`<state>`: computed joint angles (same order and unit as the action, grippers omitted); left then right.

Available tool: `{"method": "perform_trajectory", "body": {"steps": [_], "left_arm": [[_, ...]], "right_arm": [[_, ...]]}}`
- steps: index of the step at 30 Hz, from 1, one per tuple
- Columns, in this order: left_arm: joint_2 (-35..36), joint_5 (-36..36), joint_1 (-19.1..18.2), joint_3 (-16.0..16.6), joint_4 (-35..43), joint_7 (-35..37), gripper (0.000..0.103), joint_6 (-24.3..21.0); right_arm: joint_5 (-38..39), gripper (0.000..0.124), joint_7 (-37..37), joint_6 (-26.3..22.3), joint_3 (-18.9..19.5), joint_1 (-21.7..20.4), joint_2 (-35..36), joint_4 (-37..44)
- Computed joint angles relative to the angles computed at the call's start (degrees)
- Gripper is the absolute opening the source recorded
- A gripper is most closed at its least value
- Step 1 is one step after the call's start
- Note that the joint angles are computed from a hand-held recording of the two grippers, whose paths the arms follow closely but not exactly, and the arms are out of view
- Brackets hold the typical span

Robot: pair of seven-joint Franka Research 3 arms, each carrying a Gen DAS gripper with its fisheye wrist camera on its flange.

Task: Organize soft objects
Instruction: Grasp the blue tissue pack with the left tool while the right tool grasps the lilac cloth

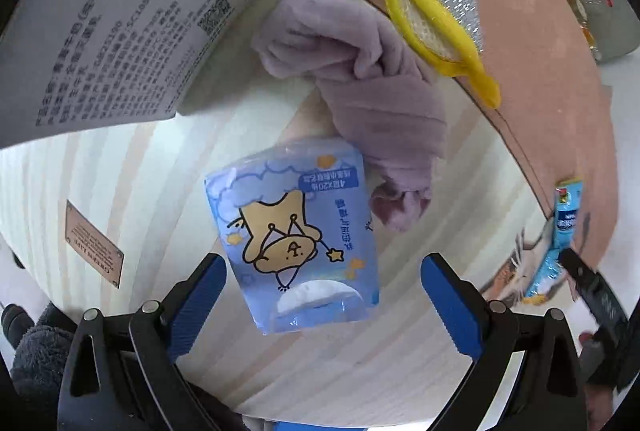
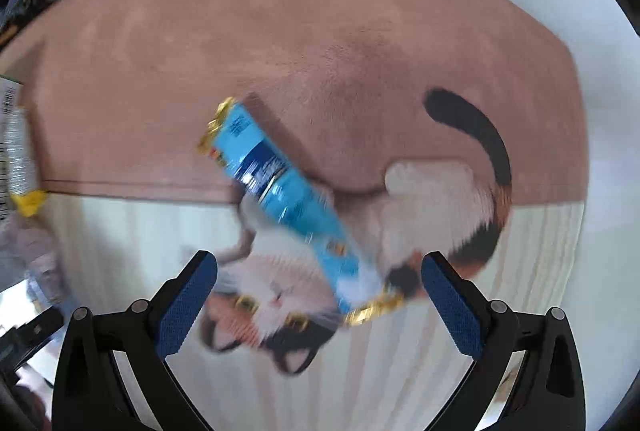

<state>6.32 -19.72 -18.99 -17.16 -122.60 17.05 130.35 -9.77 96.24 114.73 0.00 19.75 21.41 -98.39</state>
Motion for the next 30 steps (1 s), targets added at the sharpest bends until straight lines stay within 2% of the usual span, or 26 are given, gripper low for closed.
{"method": "perform_trajectory", "body": {"steps": [3, 7, 9, 11, 13, 14, 16, 17, 19, 24, 29, 30], "left_arm": [[1.15, 1.54, -0.26, 0.00, 1.56, -1.11, 0.100, -2.45], [2.33, 4.29, -0.85, -0.10, 3.06, -3.32, 0.100, -3.94], [1.36, 2.77, -0.72, -0.53, 1.56, -1.64, 0.100, -2.03], [0.96, 3.04, -1.01, -0.54, 1.13, -2.57, 0.100, -1.91], [0.60, 4.00, -1.17, -0.40, 0.84, -3.14, 0.098, -2.24], [0.67, 3.99, -1.33, -0.55, 0.82, -2.95, 0.095, -2.03], [0.27, 3.79, -1.55, -0.82, 0.20, -1.77, 0.077, -1.69], [-0.62, 2.81, -1.62, -1.04, -1.01, -0.87, 0.076, -1.29], [-1.53, 2.45, -2.26, -1.42, -2.38, 0.13, 0.067, -1.58], [-4.78, 1.98, -3.51, -1.57, -6.38, 4.25, 0.067, -0.28], [-7.03, 2.73, -4.75, -1.47, -8.78, 8.24, 0.067, 0.58], [-7.92, 2.41, -4.97, -1.43, -9.67, 9.30, 0.066, 0.94]], "right_arm": [[1.17, 0.101, 0.24, -1.96, -0.20, -0.18, 3.66, 4.04], [12.79, 0.101, -4.32, 0.73, 3.03, -2.53, 2.40, 3.60], [18.83, 0.101, -8.95, -0.61, 5.28, -2.87, 2.93, 5.37], [21.48, 0.101, -12.22, -2.98, 6.51, -1.81, 4.51, 8.40], [22.86, 0.098, -13.63, -6.24, 6.98, -0.39, 6.67, 11.93], [23.32, 0.091, -14.32, -8.36, 7.27, 0.38, 8.32, 14.29], [22.58, 0.083, -15.01, -11.36, 7.17, 2.36, 10.77, 17.39], [21.79, 0.074, -14.78, -12.06, 6.86, 3.44, 11.69, 18.74], [21.97, 0.073, -15.00, -13.90, 6.70, 4.26, 13.35, 20.63], [25.58, 0.070, -14.75, -16.76, 7.10, 4.16, 16.58, 23.67], [28.29, 0.068, -15.42, -16.20, 7.71, 4.36, 17.68, 23.13], [28.70, 0.061, -15.85, -15.76, 7.81, 4.33, 17.38, 22.37]]}}
